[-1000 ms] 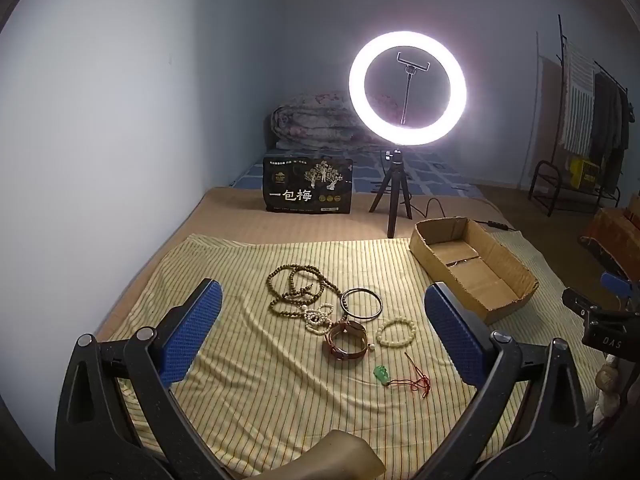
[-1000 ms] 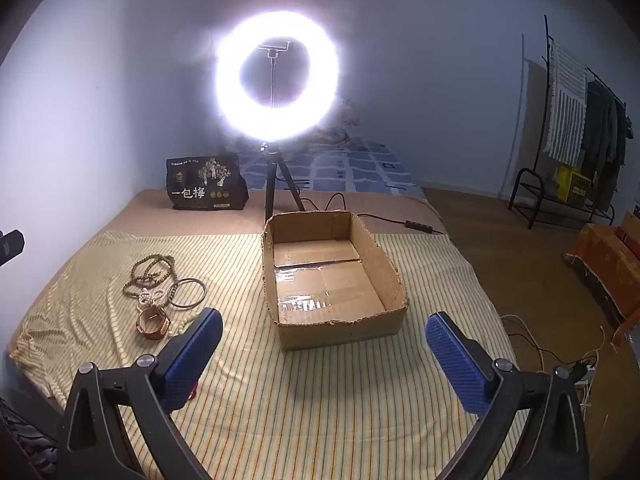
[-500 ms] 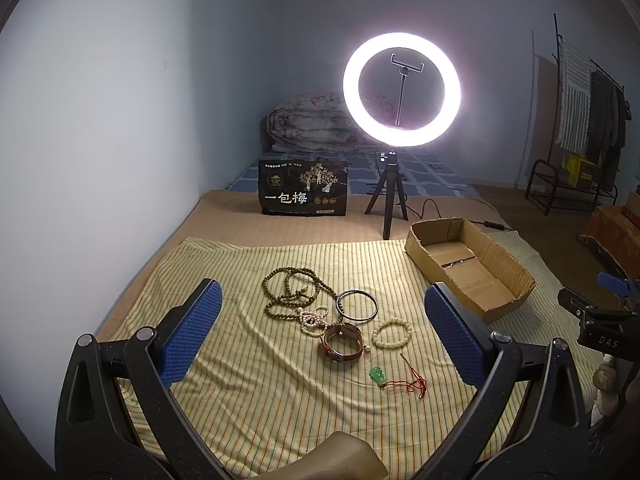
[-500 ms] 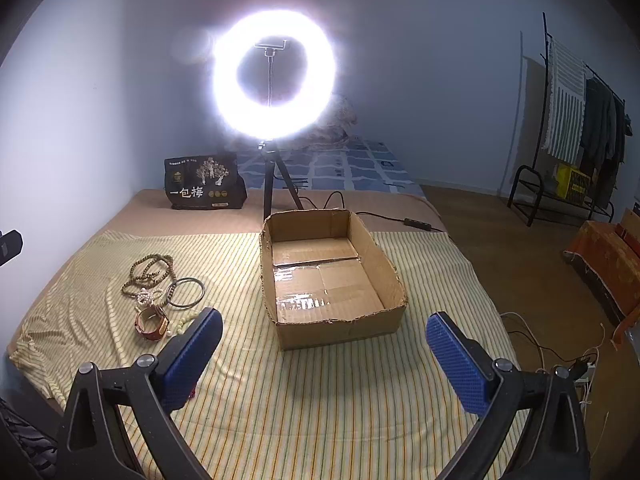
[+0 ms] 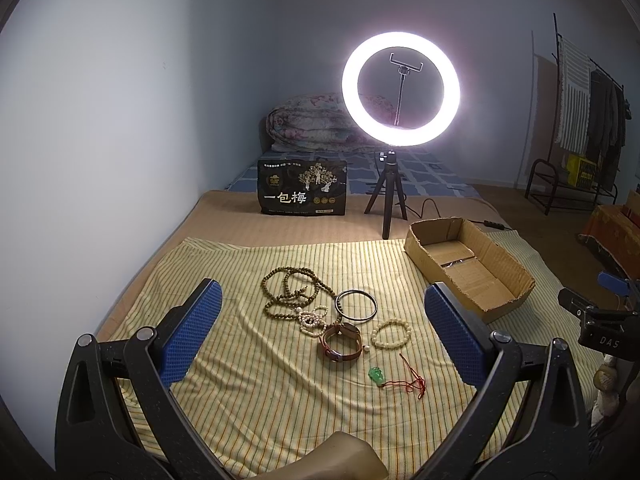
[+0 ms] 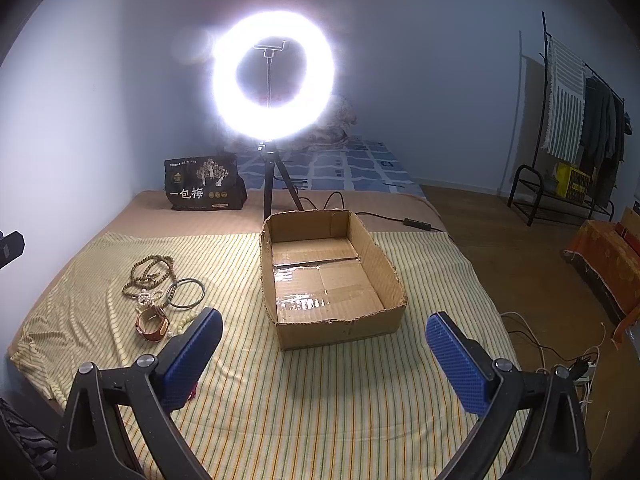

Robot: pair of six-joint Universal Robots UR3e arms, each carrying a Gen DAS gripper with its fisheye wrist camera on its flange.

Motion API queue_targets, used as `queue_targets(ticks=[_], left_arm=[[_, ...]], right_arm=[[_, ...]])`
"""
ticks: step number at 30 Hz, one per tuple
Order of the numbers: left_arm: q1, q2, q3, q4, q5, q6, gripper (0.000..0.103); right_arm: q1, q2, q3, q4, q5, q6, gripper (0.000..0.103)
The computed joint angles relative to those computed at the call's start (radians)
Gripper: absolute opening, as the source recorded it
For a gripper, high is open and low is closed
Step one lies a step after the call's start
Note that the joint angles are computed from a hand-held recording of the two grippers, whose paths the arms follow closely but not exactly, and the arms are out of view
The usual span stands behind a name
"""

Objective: Organize jewelry

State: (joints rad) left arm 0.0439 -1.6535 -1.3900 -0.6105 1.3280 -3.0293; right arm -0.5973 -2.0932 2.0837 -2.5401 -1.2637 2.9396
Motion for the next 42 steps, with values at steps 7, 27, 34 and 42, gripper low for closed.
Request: queue_targets(ticks=[7, 27, 34, 42], left_arm=[[-0.005, 0.001, 0.0, 0.001, 0.005, -0.004, 0.103], [-0.009, 0.002, -0.003, 0.003, 0.011, -0.005, 0.103], [-0.012, 0.002, -0.003, 0.002, 0.013, -0.003, 0.103], [-0.015, 0.001, -0.002, 0.002, 0.017, -0.005, 0.103]], right_arm=[[0.0, -0.003, -0.002, 0.011, 0.0, -0.003, 0.103], [0.004, 0.0, -0.011, 0.023, 0.005, -0.004, 0.103], [0.004, 0.002, -0.011, 0.021, 0.006, -0.004, 0.103], [0.006, 0.002, -0.006, 0.016, 0.007, -0.004, 0.103]])
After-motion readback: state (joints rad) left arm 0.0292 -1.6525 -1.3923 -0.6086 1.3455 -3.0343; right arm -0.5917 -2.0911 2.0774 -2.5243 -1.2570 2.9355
